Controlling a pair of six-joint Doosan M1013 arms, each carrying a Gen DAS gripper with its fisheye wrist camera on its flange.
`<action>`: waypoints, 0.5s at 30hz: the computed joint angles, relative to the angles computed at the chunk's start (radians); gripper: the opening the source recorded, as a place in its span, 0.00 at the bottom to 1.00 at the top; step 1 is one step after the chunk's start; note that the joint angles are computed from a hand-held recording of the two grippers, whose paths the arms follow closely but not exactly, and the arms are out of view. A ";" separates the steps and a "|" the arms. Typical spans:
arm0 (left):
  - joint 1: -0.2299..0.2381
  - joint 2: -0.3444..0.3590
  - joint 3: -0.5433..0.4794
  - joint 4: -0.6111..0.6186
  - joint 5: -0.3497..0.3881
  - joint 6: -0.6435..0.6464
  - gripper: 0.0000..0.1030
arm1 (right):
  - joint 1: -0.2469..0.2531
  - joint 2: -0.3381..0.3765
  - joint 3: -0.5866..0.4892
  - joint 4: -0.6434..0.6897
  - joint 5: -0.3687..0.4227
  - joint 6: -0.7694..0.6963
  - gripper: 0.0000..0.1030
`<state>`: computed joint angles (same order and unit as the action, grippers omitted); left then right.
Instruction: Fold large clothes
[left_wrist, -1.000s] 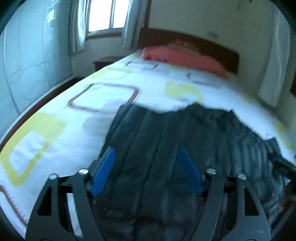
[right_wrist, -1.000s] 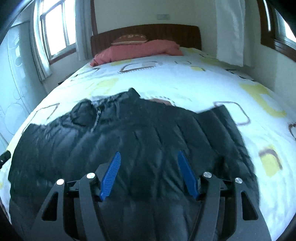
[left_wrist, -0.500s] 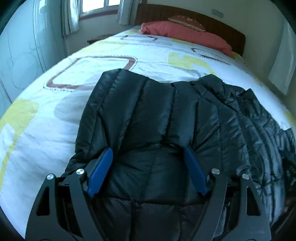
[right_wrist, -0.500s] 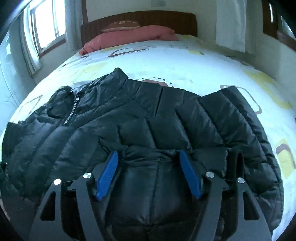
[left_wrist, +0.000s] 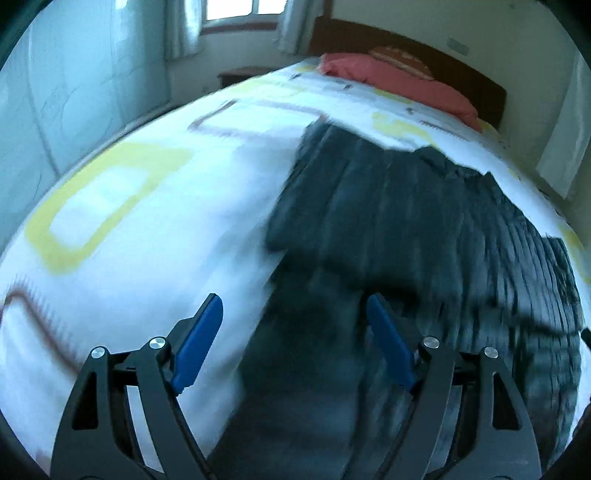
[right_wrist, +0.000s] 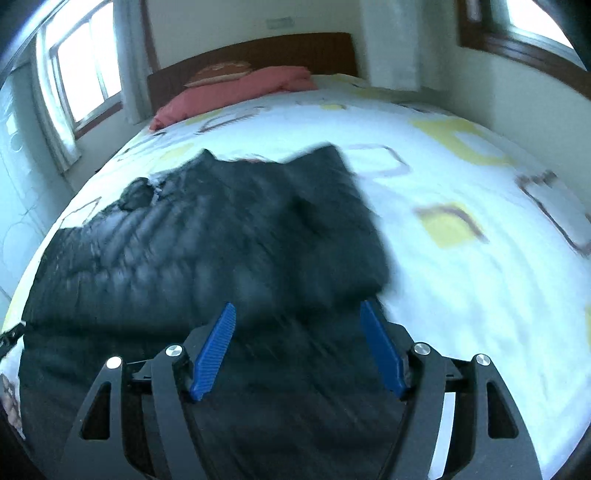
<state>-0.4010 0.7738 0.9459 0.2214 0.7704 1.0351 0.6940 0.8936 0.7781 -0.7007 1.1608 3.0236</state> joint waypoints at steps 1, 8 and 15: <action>0.006 -0.030 0.055 -0.027 -0.016 0.004 0.78 | 0.013 -0.033 0.064 -0.007 -0.008 0.042 0.67; 0.045 -0.196 0.357 -0.267 -0.109 0.117 0.78 | 0.081 -0.165 0.326 0.033 -0.053 0.220 0.67; 0.072 -0.300 0.531 -0.570 -0.181 0.296 0.78 | 0.124 -0.237 0.479 0.070 -0.251 0.359 0.68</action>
<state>-0.3290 0.4739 1.4771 -0.3488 0.5898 1.3313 0.8184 0.6565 1.2567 -0.6306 0.9097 3.3829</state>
